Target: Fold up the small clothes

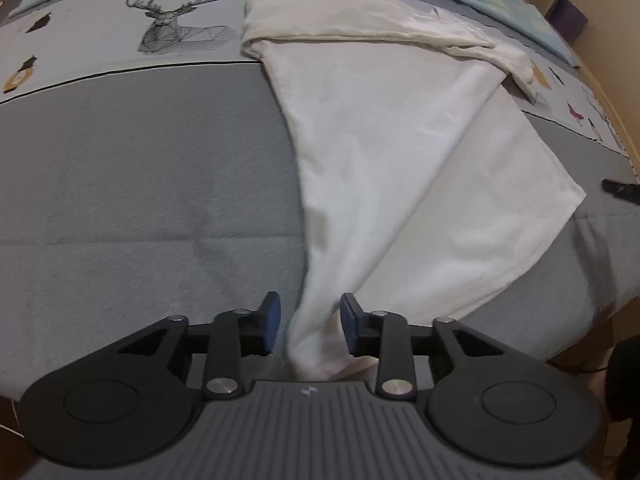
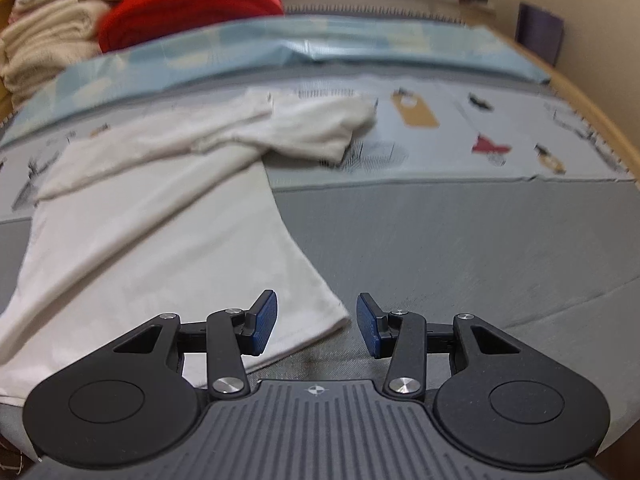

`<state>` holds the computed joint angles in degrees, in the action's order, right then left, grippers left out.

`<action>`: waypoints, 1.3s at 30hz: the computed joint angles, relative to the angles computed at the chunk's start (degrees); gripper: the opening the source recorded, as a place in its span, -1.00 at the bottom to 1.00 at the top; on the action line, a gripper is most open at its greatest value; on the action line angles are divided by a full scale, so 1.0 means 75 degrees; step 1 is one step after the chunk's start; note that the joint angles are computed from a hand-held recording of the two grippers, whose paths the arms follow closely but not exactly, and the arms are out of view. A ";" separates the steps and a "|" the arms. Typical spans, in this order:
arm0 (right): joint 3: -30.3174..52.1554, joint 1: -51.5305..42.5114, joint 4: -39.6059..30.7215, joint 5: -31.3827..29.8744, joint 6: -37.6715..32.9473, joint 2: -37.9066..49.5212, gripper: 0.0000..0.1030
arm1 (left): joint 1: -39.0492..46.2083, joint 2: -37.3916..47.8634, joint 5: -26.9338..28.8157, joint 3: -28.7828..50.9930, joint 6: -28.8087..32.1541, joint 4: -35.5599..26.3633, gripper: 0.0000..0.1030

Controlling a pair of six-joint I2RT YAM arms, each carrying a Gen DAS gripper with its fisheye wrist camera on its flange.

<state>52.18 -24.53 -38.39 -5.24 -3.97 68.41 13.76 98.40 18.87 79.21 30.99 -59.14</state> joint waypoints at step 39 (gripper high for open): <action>0.0356 -0.3363 -0.2419 -0.1076 -0.4676 0.0791 -0.53 | -0.0995 -0.0053 -0.1783 -0.0881 -0.0364 0.0847 -0.96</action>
<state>54.85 -49.75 -56.53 -13.31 -39.04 74.34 6.29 98.01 5.50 72.60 28.25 -52.79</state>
